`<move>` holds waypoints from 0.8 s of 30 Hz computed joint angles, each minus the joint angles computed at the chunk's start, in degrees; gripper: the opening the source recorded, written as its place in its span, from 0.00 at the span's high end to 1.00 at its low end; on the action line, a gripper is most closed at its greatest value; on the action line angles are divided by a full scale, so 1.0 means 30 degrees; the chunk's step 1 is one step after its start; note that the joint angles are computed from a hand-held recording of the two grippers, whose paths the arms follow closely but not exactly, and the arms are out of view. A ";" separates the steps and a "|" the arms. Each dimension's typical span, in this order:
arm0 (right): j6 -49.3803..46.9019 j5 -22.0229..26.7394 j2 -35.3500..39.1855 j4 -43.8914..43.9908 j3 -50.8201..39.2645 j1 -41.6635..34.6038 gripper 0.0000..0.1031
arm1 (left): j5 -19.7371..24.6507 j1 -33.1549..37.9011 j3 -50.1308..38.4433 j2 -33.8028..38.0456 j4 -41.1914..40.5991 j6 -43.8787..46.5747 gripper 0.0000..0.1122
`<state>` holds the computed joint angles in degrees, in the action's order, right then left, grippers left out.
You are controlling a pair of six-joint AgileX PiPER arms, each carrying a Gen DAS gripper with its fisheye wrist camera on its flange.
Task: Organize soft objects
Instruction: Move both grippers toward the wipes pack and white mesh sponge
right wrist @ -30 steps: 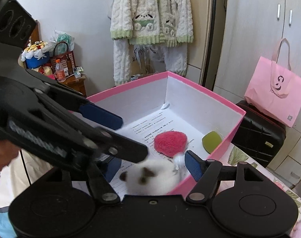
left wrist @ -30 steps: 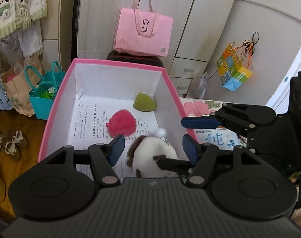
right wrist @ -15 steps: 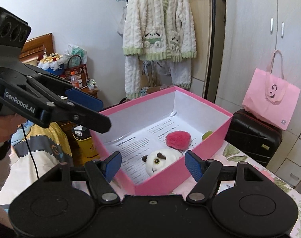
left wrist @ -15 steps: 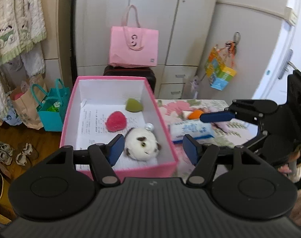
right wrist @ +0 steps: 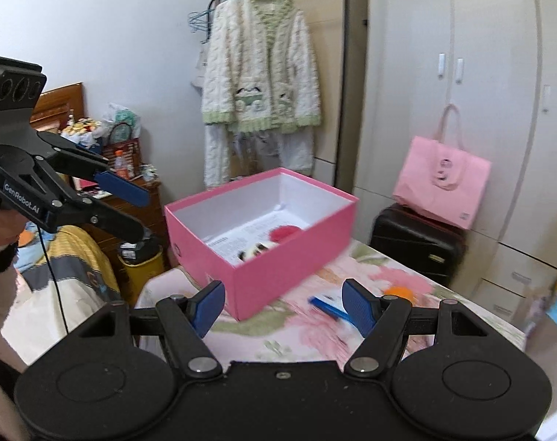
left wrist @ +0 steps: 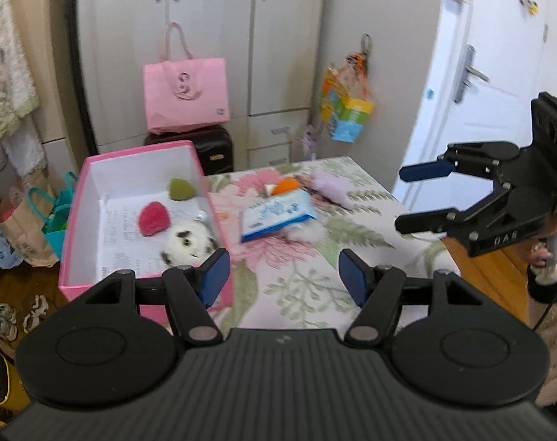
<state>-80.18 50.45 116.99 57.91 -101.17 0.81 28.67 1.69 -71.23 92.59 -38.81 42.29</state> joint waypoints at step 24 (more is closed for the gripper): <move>-0.0371 0.1789 0.4455 0.0388 -0.2733 -0.3133 0.27 | -0.1523 -0.3536 -0.3851 0.6834 -0.1004 -0.0069 0.42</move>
<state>-81.29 55.81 130.36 59.07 -109.37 -8.59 24.10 -8.92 -82.78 113.09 -41.82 42.08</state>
